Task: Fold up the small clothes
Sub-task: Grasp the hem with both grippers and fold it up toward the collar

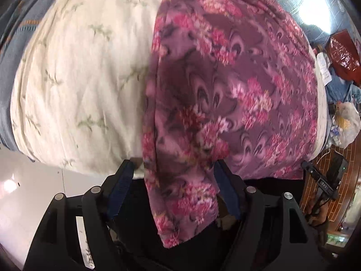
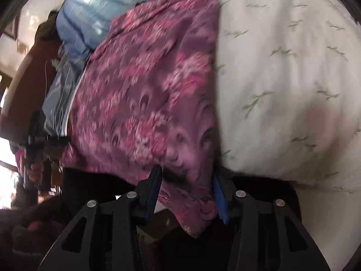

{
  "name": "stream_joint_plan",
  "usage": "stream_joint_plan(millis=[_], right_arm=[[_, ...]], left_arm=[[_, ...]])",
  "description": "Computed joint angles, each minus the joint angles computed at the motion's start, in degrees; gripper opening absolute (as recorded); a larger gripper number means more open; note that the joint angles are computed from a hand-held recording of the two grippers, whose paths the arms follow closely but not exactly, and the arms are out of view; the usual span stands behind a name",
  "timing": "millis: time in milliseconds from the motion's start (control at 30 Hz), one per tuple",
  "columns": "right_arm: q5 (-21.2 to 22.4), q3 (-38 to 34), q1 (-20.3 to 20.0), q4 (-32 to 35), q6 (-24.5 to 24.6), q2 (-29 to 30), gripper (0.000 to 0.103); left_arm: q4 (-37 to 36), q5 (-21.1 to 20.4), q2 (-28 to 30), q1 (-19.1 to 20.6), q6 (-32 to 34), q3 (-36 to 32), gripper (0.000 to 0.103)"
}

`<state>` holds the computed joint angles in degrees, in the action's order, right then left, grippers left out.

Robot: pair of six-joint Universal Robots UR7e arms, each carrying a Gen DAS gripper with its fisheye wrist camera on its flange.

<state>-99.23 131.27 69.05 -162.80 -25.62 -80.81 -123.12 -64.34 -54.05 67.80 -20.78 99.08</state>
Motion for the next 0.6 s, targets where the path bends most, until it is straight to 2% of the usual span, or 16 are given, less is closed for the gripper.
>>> stream_joint_plan(millis=[67,133,167,200,233,267,433,500,600], right_arm=[[-1.87,0.21,1.1,-2.28,-1.95,1.45,0.046],[-2.06,-0.02,1.14,-1.91,-2.52,1.67,0.039],[-2.71,-0.09,1.31,-2.11,-3.23,1.71,0.025],[-2.54,-0.26,1.19,-1.22,-4.21,1.45,0.007],[-1.73,-0.37,1.1,-0.66,-4.49,1.29,0.007],[0.48,0.0,0.67,0.22,-4.77,0.06,0.006],[14.43,-0.5,-1.3,3.63,-5.41,-4.76,0.006],[19.47,-2.22,-1.63,3.13,-3.59,-4.92,0.006],[23.89,-5.57,-1.46,0.84,0.55,-2.93,0.006]], left_arm=[[0.8,0.04,0.13,-0.01,-0.33,0.35,0.073],[0.34,0.01,0.21,-0.23,-0.3,1.0,0.069],[-0.35,-0.46,0.31,-0.23,-0.17,1.14,0.047],[-0.93,-1.99,0.01,-0.05,-0.1,1.45,0.02],[-1.99,-3.66,-0.47,0.72,0.58,2.04,0.01],[-3.55,-6.78,-0.96,1.4,0.83,2.54,0.005],[-13.13,-14.32,-2.93,1.79,2.96,4.12,0.004],[-16.14,-16.98,-2.47,1.94,3.23,2.54,0.004],[-18.58,-18.05,-0.79,1.99,3.35,-0.62,0.004]])
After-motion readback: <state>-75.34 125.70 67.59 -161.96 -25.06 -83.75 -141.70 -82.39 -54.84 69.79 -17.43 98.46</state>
